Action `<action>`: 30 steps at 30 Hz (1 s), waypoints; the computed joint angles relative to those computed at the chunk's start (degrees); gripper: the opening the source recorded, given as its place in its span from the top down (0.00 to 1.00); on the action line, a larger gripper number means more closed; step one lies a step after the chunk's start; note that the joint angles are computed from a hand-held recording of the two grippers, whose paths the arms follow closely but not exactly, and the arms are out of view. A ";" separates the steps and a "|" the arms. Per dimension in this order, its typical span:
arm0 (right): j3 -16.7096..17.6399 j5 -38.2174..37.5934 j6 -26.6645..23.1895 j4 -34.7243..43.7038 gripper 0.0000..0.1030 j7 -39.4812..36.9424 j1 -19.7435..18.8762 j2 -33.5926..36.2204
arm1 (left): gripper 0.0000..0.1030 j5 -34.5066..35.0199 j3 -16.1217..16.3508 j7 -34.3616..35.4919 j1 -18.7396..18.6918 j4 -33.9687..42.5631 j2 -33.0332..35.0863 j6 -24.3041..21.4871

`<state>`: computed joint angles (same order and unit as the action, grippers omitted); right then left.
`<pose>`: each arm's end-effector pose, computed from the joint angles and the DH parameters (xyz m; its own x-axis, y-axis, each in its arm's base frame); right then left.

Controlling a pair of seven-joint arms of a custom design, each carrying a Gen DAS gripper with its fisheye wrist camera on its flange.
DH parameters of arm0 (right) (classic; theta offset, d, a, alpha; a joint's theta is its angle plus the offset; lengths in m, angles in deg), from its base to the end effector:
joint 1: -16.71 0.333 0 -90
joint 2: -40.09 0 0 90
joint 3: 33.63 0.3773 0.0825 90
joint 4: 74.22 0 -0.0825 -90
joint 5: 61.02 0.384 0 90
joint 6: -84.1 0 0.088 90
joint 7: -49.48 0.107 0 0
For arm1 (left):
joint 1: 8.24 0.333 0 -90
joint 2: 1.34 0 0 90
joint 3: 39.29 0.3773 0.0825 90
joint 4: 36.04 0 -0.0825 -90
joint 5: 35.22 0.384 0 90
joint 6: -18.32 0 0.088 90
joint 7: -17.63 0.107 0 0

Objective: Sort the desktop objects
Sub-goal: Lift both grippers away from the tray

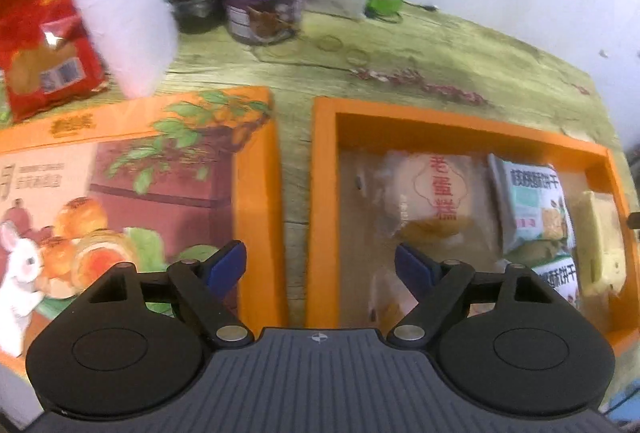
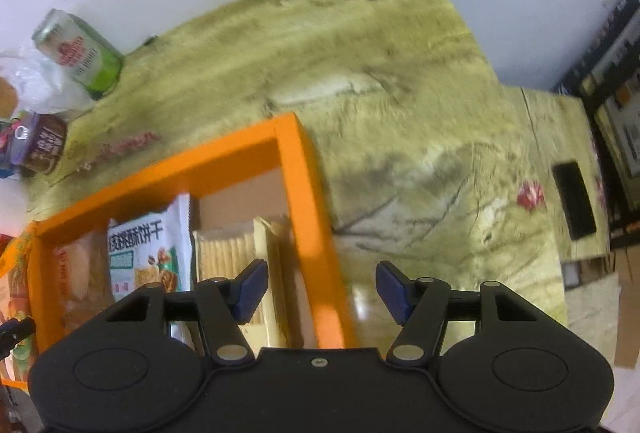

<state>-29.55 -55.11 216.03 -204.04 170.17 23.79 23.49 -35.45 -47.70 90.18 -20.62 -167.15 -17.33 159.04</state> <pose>0.4645 0.0973 0.5691 -0.3510 -0.9086 -0.2263 -0.8854 0.4007 -0.2357 0.4504 -0.1783 0.5701 -0.0796 -0.9924 0.0938 -0.9067 0.0330 -0.4205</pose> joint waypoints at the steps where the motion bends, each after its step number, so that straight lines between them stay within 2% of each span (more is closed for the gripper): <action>1: 0.02 0.33 -0.54 0.10 0.43 0.27 0.08 0.21 | 0.23 -0.97 0.38 1.24 -0.49 0.05 0.63 0.28; 5: 0.19 0.82 -1.66 0.23 0.51 1.41 0.39 1.17 | 0.28 -5.97 1.15 6.04 -2.26 -0.61 1.99 1.43; 7: 0.36 0.38 -1.73 0.29 0.54 3.07 0.24 1.41 | 0.27 -5.59 0.58 6.56 -1.96 -0.79 2.50 1.65; 9: 0.19 0.45 -2.59 0.60 0.66 3.72 0.32 1.67 | 0.27 -5.52 0.23 6.52 -1.68 -0.74 2.96 1.92; 11: -0.01 0.67 -3.53 0.86 0.71 4.01 0.46 1.89 | 0.27 -6.27 0.17 6.03 -1.51 -0.65 3.14 2.22; 19: -0.02 -0.50 -3.61 -1.70 0.73 7.02 -0.37 -0.06 | 0.27 -9.08 -0.44 10.99 -2.52 1.56 5.90 3.63; 30: 0.17 -4.94 -3.10 -4.32 0.73 7.71 -3.00 -2.69 | 0.27 -11.24 -2.47 17.20 -3.47 5.72 9.52 1.77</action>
<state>-29.38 -60.06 212.94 -208.37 177.89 20.79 20.80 -46.69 -50.17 107.39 -24.09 -161.43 -7.82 160.81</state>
